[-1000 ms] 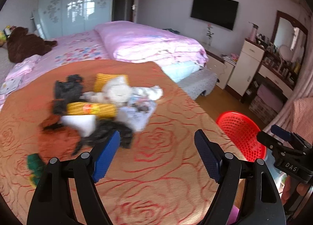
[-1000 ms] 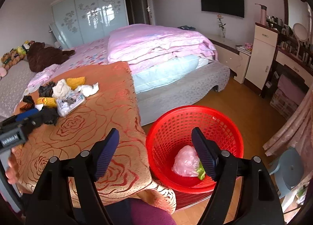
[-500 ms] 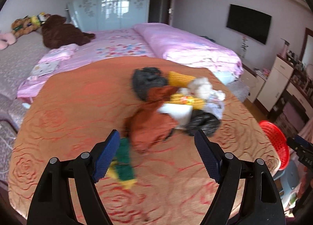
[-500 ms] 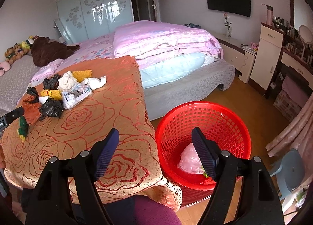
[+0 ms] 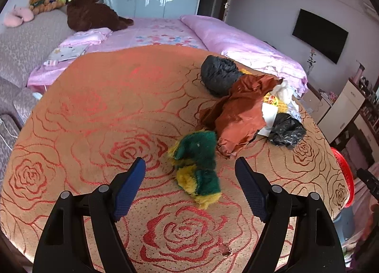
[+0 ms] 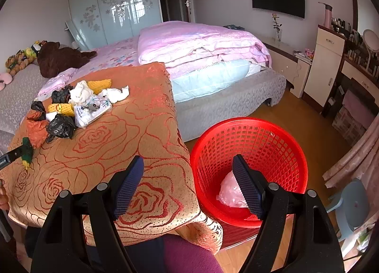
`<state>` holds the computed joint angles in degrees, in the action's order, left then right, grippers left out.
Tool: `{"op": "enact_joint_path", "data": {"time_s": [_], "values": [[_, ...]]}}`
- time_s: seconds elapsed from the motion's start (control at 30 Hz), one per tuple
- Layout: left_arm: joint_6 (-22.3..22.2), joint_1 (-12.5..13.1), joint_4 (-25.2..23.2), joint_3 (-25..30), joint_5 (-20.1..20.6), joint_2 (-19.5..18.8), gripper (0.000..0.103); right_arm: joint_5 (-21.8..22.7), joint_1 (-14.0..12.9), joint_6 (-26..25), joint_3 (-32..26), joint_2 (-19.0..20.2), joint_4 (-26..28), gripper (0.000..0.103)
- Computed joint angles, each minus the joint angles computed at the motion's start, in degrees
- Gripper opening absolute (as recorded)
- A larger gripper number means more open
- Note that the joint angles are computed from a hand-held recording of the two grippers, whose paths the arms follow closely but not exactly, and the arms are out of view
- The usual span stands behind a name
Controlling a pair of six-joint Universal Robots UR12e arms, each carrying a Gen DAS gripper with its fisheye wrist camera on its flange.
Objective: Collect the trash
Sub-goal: 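Move the left tool to the green-yellow sponge and grasp it, then grasp the printed plastic bag with the right tool while the left tool holds the sponge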
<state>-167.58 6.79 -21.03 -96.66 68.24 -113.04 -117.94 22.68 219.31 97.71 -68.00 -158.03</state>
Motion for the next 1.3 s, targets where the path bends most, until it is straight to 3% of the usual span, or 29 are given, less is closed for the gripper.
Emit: {"op": "enact_joint_path", "data": {"time_s": [0.23,0.27,0.37,0.7,0.9,1.03,1.3], "values": [[0.36,-0.25,-1.09,0.68,0.23,-0.86,0.049,0.4,-0.02,0.03,-0.1,0.15,0.45,0.075],[0.46,-0.27,-0.9,0.69,0.13,-0.95,0.039,0.5,0.0,0.01,-0.19,0.22,0.55,0.075],[0.67,-0.17,-0.71,0.52,-0.58,-0.85,0.034,0.7,0.11,-0.04,-0.57,0.51,0.8,0.075],[-1.3,0.92,3.65,-0.69,-0.97,0.29,0.032,2.97,0.83,-2.89,-3.32,2.44,0.94,0.075],[-2.62,1.39,3.93,-0.63,-1.72,0.46,0.032,3.55,0.95,-5.34,-6.16,4.34,0.56,0.075],[-2.26,1.33,4.02,-0.53,-1.55,0.42,0.032,6.88,-0.28,-5.36,-9.17,6.09,0.77,0.075],[-2.05,1.13,4.37,-0.99,-1.69,0.58,0.032,10.4,-1.37,-10.71,-18.4,11.51,2.96,0.075]]}}
